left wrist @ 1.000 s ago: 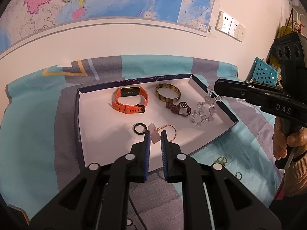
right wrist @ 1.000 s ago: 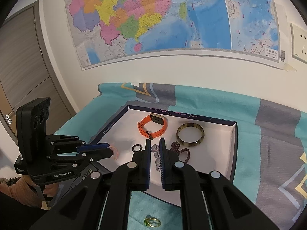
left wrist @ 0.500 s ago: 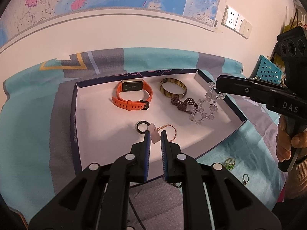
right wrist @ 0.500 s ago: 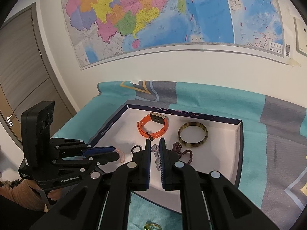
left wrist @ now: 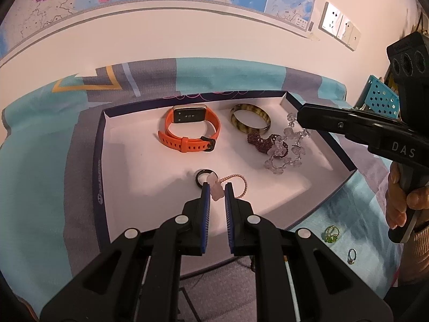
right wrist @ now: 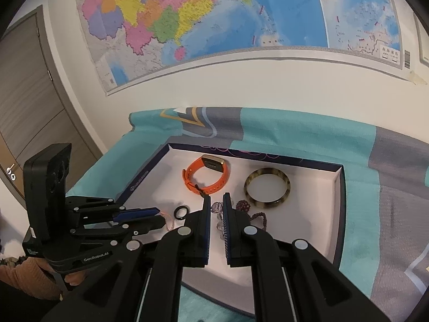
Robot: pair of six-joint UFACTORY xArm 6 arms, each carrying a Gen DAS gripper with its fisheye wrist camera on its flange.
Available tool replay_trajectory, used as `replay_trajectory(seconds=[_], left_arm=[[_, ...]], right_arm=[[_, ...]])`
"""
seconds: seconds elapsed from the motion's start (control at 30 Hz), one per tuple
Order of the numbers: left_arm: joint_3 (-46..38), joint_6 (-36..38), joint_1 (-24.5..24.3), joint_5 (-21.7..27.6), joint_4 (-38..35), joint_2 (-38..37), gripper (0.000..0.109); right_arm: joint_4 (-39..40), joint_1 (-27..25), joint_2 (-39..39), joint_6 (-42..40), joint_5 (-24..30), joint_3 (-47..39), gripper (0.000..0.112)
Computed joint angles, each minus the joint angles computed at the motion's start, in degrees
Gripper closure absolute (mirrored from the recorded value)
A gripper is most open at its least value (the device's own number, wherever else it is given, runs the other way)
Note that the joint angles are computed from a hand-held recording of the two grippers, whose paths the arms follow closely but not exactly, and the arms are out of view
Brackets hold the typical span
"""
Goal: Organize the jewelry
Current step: 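Carry the pink strand into the box with the left tool while the right tool carries the crystal bracelet in, then open the left tool to drop the pink strand while the right tool releases the crystal bracelet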
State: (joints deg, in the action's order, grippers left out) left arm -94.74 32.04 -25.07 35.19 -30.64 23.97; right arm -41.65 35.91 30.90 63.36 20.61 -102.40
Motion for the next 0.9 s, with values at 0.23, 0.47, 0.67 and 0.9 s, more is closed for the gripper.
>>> replay_trajectory(seconds=[0.23,0.47,0.67,0.9], left_arm=[[-2.4,-1.84,-0.02,0.81,1.82,1.9,0.097],[-4.75,-3.26,0.28,1.92,3.05,3.84,0.097],[-6.8,-4.07,0.37,3.28,3.72,5.4,0.097],[-8.23,-5.21,0.42,4.2,4.79,6.42,0.094]], right_arm=[[2.02,-0.67,1.21,-1.29,0.15,-0.99,0.105],[3.82,-1.65,2.37,-2.01,0.02,-2.08,0.105],[6.43,-2.01,3.86,-4.14,0.48,-3.65,0.105],[8.32,-2.21,5.01,-5.16,2.03,-4.97,0.101]])
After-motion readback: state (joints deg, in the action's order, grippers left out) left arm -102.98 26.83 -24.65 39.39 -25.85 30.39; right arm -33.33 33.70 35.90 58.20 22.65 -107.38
